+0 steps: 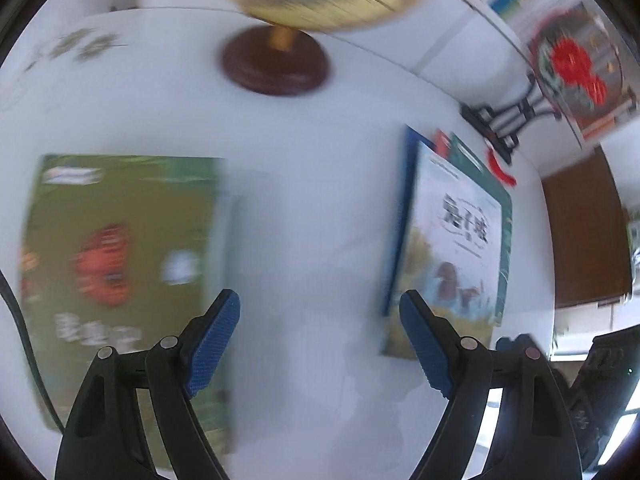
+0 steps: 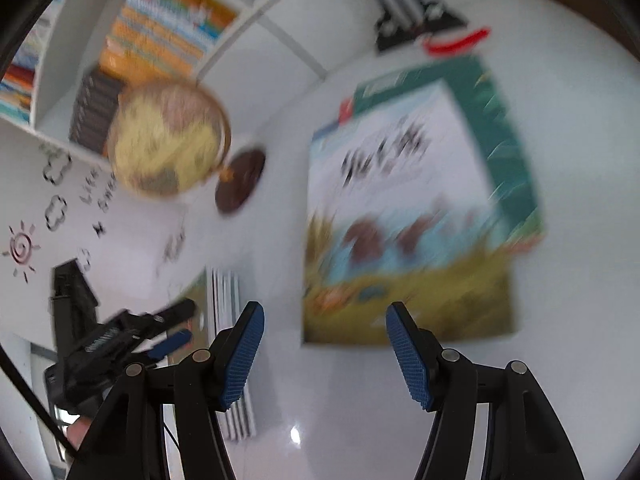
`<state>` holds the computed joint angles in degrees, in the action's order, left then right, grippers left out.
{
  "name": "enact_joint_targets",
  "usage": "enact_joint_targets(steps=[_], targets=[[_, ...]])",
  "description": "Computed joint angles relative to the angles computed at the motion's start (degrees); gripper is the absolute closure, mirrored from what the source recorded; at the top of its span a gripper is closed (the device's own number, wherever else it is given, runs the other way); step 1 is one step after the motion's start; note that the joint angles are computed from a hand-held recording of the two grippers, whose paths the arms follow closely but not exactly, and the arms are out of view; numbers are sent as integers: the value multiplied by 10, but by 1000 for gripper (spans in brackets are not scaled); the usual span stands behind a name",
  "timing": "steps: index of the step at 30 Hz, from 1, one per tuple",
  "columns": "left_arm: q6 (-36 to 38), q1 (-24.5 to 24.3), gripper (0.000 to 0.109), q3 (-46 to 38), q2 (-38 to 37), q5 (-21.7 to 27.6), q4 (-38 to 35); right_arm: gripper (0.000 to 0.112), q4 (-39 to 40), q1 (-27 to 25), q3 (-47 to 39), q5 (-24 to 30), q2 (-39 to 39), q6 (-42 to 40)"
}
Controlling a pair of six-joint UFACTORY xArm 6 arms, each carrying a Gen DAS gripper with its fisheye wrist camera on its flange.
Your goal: Organize books
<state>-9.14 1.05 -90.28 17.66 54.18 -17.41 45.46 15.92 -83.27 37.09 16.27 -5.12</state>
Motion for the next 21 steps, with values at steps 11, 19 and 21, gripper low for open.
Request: enact_joint_targets(steps=[11,19,21], targets=[[-24,-60,28,-146,130,69,10,50,80,-73,9,4,25,-82],[-12,-66,48,-141,135,53,-6,43,161,-87,-4,45,52,-143],[-8,-73,53,-142,136,56,9,43,173,-89,-4,50,53,-155]])
